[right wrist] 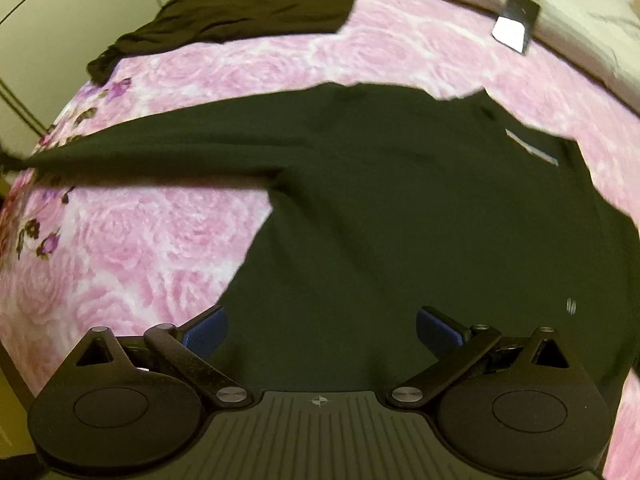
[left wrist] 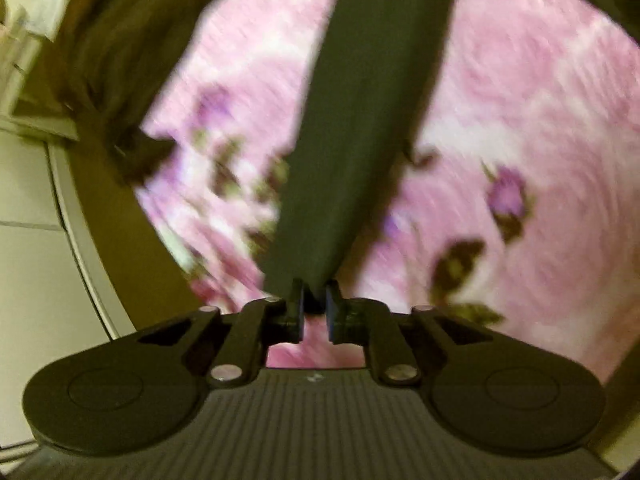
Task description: Fold clothes
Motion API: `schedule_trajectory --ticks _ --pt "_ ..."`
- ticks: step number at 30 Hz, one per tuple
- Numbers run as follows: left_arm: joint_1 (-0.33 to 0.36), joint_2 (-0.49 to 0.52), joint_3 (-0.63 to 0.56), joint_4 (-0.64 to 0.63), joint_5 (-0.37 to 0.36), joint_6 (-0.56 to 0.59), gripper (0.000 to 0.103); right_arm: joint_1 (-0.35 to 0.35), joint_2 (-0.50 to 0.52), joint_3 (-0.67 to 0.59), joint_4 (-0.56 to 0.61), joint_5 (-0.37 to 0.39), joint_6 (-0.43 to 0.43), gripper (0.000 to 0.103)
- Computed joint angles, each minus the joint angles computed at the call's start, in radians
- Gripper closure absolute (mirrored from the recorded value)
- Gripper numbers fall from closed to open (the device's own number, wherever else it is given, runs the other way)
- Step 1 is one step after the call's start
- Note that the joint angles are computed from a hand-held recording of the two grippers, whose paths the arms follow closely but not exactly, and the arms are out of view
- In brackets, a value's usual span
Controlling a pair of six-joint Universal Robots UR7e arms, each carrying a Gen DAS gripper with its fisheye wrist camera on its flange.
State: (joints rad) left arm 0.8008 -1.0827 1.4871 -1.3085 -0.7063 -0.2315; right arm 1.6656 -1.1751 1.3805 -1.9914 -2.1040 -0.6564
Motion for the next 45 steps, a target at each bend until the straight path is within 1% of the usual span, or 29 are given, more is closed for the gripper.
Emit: schedule_trajectory --ticks 1,3,5,6,7,10,11,13,15,17,18,20,21,22,24,27,31,35,39,42,45 --pt "0.002 0.006 -0.002 0.031 -0.006 -0.023 0.087 -0.002 -0.002 -0.003 0.01 0.0 0.016 0.0" --pt "-0.005 0.001 0.017 0.053 0.006 -0.072 0.086 -0.006 -0.009 -0.007 0.027 0.001 0.04 0.0" --pt "-0.013 -0.001 0.016 0.06 0.007 -0.128 0.086 -0.009 -0.022 -0.005 0.03 -0.005 0.044 0.0" --pt "-0.019 -0.001 0.013 0.047 0.004 -0.145 0.085 -0.01 -0.028 -0.005 0.031 -0.008 0.046 0.0" --pt "-0.025 -0.002 0.011 0.034 0.001 -0.161 0.081 -0.013 -0.034 -0.006 0.035 -0.012 0.056 0.0" --pt "-0.037 0.018 -0.003 -0.043 -0.004 -0.137 0.073 -0.023 -0.053 -0.014 0.044 -0.025 0.094 0.0" --pt "-0.042 0.032 -0.014 -0.065 -0.002 -0.135 0.072 -0.027 -0.061 -0.017 0.042 -0.031 0.109 0.0" --pt "-0.054 0.062 -0.039 -0.113 -0.005 -0.145 0.062 -0.032 -0.072 -0.026 0.022 -0.044 0.127 0.0" --pt "-0.067 0.102 -0.075 -0.171 -0.018 -0.162 0.057 -0.037 -0.083 -0.037 -0.007 -0.06 0.142 0.0" --pt "-0.079 0.144 -0.114 -0.226 -0.03 -0.18 0.056 -0.044 -0.091 -0.053 -0.042 -0.076 0.157 0.0" --pt "-0.085 0.166 -0.135 -0.253 -0.036 -0.188 0.053 -0.048 -0.094 -0.065 -0.058 -0.085 0.164 0.0" --pt "-0.103 0.217 -0.183 -0.282 -0.044 -0.181 0.047 -0.059 -0.099 -0.092 -0.085 -0.099 0.176 0.0" --pt "-0.113 0.242 -0.208 -0.292 -0.048 -0.184 0.04 -0.066 -0.102 -0.104 -0.095 -0.105 0.179 0.0" --pt "-0.121 0.266 -0.233 -0.303 -0.051 -0.188 0.036 -0.072 -0.105 -0.119 -0.1 -0.117 0.185 0.0" --pt "-0.138 0.316 -0.291 -0.311 -0.062 -0.209 0.033 -0.091 -0.108 -0.16 -0.091 -0.134 0.203 0.0" --pt "-0.162 0.384 -0.388 -0.271 -0.083 -0.235 0.028 -0.125 -0.117 -0.227 -0.042 -0.136 0.237 0.0" --pt "-0.199 0.453 -0.497 -0.205 -0.064 -0.304 0.017 -0.175 -0.12 -0.327 0.056 -0.111 0.247 0.0" --pt "-0.225 0.532 -0.631 -0.093 -0.064 -0.413 0.017 -0.222 -0.103 -0.443 0.179 -0.08 0.251 0.0" --pt "-0.252 0.593 -0.734 -0.034 -0.055 -0.489 0.011 -0.25 -0.075 -0.547 0.295 -0.041 0.257 0.0" --pt "-0.268 0.632 -0.797 0.018 -0.059 -0.552 0.009 -0.258 -0.061 -0.588 0.356 -0.025 0.234 0.0" --pt "-0.284 0.653 -0.834 0.077 -0.058 -0.62 0.009 -0.256 -0.063 -0.588 0.384 -0.017 0.193 0.0"
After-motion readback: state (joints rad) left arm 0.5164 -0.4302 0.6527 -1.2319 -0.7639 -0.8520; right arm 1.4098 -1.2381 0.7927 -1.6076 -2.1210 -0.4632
